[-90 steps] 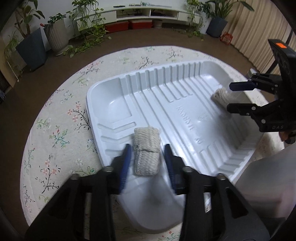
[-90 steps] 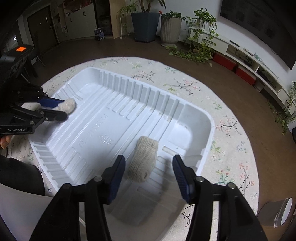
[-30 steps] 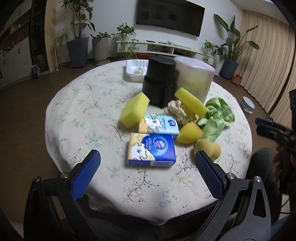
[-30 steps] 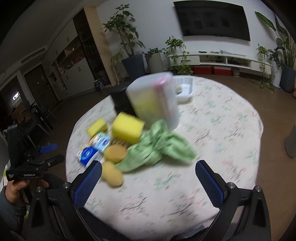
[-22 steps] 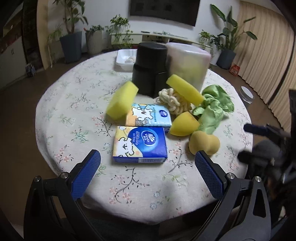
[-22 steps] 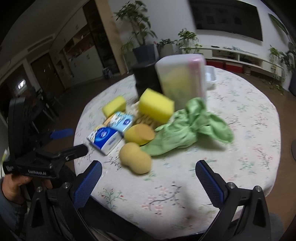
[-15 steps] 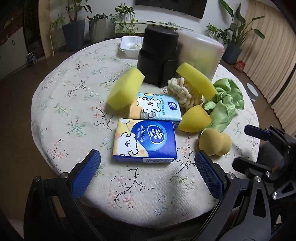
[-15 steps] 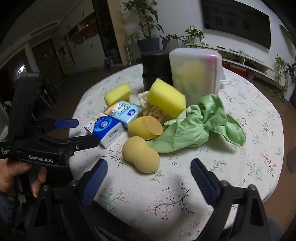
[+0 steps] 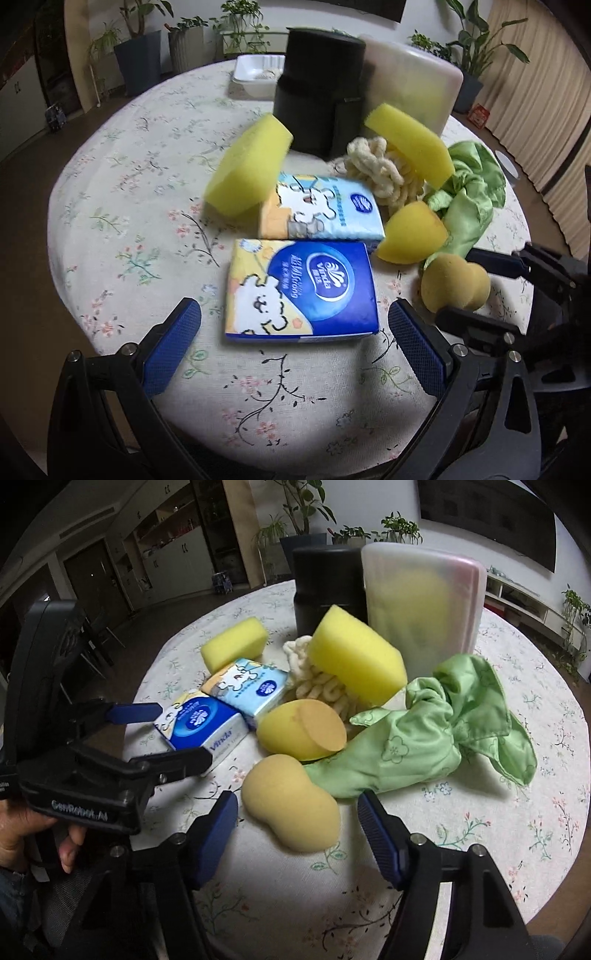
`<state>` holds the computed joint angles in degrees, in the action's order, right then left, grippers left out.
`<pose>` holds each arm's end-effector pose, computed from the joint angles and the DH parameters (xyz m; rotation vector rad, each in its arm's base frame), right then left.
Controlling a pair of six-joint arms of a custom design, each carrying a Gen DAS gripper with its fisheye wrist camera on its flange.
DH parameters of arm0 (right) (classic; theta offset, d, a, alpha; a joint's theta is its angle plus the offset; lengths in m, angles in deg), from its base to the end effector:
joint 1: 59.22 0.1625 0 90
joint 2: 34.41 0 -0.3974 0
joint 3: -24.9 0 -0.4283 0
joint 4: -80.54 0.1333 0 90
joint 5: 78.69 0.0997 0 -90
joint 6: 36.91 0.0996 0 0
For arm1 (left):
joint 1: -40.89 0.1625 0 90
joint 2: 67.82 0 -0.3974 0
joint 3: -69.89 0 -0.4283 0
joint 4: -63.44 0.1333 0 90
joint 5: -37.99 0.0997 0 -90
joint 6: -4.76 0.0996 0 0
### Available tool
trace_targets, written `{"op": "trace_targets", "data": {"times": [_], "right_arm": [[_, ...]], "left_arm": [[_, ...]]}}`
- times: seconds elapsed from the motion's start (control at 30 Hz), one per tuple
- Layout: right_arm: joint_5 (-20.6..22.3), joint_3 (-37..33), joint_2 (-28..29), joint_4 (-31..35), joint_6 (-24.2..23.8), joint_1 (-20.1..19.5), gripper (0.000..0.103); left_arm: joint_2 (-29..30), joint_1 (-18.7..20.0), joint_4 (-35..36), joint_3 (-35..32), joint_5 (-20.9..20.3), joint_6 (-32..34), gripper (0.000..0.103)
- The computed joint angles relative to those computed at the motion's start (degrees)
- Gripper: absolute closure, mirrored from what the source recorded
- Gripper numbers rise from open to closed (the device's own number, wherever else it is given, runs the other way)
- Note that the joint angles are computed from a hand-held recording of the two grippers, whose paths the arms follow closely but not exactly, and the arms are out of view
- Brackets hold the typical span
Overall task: Organize soft objects
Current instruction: 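Grasp the blue Vinda tissue pack with the left tool while the right tool grasps the beige sponge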
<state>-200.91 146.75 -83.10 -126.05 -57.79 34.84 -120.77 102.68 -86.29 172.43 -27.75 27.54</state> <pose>0.1166 -0.5098 0.0584 0.2446 -2.3640 0.8304 -0.1448 -0.6386 0.0817 1.1219 2.4729 -0.2682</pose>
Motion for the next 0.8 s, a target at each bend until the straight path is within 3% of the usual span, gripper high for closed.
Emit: {"op": "trace_targets", "data": {"times": [0.2, 0.27, 0.33, 0.47, 0.7, 0.77, 0.8], "right_arm": [[0.2, -1.3, 0.6, 1.6, -1.4, -0.1, 0.041], [0.2, -1.7, 1.2, 1.5, -2.4, 0.1, 0.045], [0.6, -1.6, 1.3, 1.2, -2.9, 0.1, 0.053], [1.3, -1.2, 0.8, 1.8, -2.6, -0.1, 0.053], [2.0, 0.8, -0.3, 0.4, -2.5, -0.4, 0.058], [2.0, 1.5, -0.9, 0.4, -2.2, -0.3, 0.059], [2.0, 1.6, -1.0, 0.4, -2.2, -0.2, 0.060]], "left_arm": [[0.5, 0.4, -0.6, -0.7, -0.7, -1.0, 0.003], [0.7, 0.7, -0.8, -1.1, -1.2, -1.4, 0.014], [1.2, 0.6, -1.6, -1.2, -0.2, -0.7, 0.014], [2.1, -0.7, -3.7, -0.2, 3.7, 1.5, 0.014], [2.1, -0.4, -4.0, -0.4, 3.0, 0.7, 0.017], [2.4, -1.0, -6.2, 0.5, 5.4, 1.6, 0.029], [2.4, -1.0, -6.7, 0.6, 5.5, 1.6, 0.030]]}}
